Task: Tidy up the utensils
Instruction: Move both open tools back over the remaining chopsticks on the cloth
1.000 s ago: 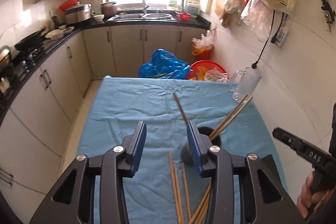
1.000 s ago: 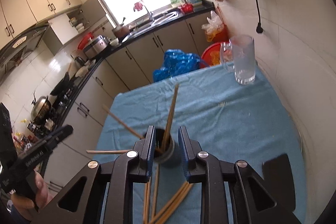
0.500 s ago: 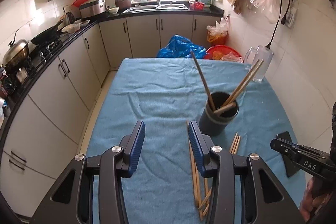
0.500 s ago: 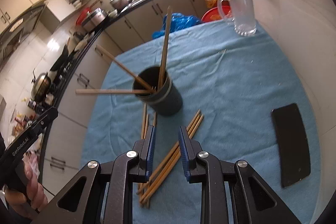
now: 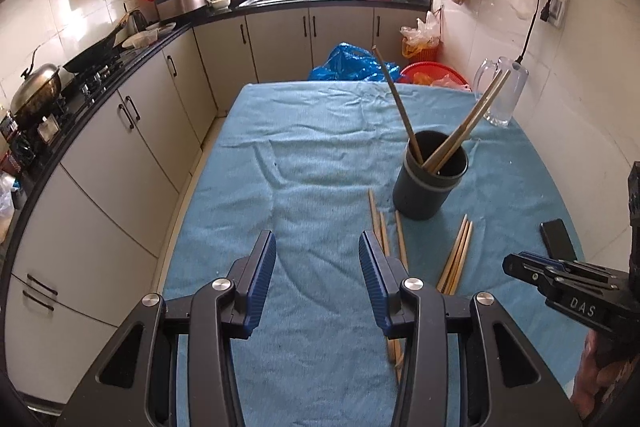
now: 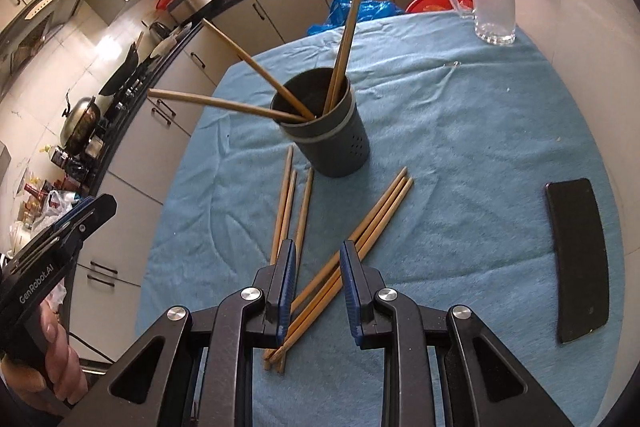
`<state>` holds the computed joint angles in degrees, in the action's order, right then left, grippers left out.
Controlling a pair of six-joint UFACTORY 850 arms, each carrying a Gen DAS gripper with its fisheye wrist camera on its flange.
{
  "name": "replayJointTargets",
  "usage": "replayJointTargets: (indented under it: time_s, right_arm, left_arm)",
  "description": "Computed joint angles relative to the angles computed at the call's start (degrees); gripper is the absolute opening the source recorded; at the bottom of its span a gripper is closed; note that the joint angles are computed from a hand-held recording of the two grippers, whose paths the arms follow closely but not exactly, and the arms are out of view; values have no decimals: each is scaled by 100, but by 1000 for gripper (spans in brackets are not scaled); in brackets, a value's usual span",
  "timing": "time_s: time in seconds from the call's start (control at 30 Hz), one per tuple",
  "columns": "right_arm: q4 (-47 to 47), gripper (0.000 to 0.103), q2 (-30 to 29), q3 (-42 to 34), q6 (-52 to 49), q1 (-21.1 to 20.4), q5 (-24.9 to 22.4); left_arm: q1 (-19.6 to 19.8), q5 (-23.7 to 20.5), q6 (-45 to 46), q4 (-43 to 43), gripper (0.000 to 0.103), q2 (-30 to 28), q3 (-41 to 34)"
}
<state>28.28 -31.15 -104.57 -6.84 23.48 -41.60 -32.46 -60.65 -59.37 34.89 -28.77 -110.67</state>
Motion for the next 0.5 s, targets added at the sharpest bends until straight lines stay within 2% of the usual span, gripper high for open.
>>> replayJointTargets:
  time_s: [0.13,0.23,0.33,0.4,0.5]
  right_arm:
    - [-125,24,-54,44,325,-45,-71]
    - [-294,24,-34,160,675,-103,-104]
    - [-319,24,76,350,781,-171,-86]
    - [-352,24,169,480,784,-196,-20]
    - [-378,24,340,710,819,-278,62]
  left_arm:
    - [150,358,473,-833,42,75,219]
    - [315,769,1211,-1922,42,66,393]
    - [398,909,1858,-2705,42,-132,337]
    - [382,1170,2034,-2806,41,-290,326]
    - [334,1110,2542,-3184,35,-668,12]
